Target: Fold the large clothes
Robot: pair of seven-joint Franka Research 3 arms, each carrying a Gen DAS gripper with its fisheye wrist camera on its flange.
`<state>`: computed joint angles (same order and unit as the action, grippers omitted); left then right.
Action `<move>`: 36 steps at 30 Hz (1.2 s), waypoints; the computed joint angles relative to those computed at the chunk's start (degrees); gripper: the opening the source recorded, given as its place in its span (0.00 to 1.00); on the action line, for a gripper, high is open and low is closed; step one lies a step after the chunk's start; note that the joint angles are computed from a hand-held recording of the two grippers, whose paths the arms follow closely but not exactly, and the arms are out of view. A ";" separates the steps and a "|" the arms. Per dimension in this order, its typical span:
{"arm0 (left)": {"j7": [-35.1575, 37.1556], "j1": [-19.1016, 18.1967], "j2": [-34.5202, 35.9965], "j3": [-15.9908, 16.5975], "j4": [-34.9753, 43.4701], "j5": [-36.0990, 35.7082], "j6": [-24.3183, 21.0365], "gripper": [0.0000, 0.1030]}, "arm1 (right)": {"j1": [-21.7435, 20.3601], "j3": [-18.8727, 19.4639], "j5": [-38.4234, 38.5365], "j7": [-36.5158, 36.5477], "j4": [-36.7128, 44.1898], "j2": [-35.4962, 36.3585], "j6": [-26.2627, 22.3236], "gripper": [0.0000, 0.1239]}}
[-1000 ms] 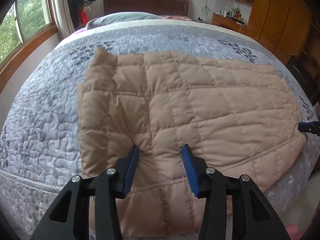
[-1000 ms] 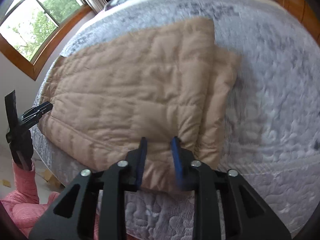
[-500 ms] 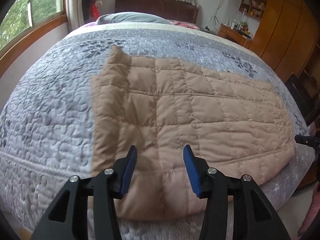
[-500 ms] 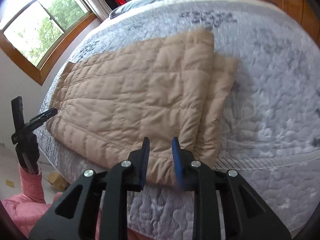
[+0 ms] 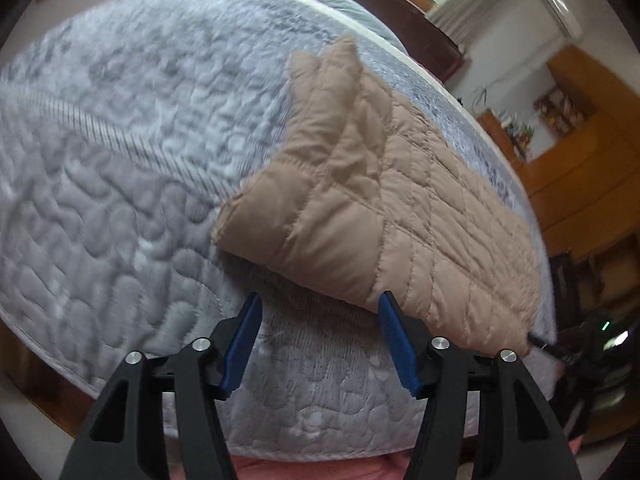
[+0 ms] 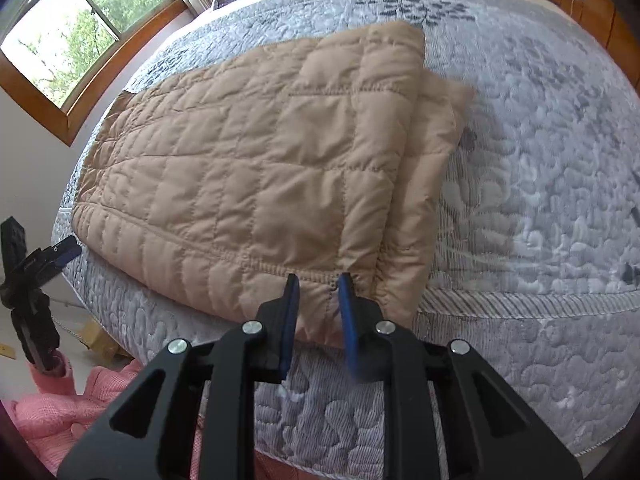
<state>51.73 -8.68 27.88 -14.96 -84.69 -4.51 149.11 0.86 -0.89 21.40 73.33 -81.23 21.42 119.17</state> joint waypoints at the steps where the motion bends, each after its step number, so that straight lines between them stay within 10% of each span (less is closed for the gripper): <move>1: 0.01 0.80 0.36 -0.80 -0.63 -1.86 2.05 0.59 | -0.17 0.08 0.37 -0.29 -0.02 0.23 -0.07 0.15; 12: -2.45 6.64 5.78 -7.77 -3.26 -12.73 22.55 0.55 | -0.45 0.17 1.28 -1.29 0.17 0.95 0.17 0.15; 17: -0.92 12.82 5.50 -15.57 -6.87 -14.03 28.99 0.16 | -0.95 0.22 1.56 -0.96 2.43 2.30 -2.06 0.15; 21: -5.24 11.45 3.88 -12.59 -8.12 -9.22 27.04 0.15 | -1.55 0.28 1.85 -0.62 5.08 3.99 -4.15 0.14; 25: -0.71 16.86 8.41 -19.39 -7.51 -9.32 28.33 0.16 | -1.92 0.45 2.16 -0.27 6.90 5.46 -5.10 0.13; 36: -0.55 15.68 4.23 -16.80 -10.44 -4.11 29.80 0.13 | -1.18 0.43 1.29 0.93 4.48 4.35 -2.45 0.13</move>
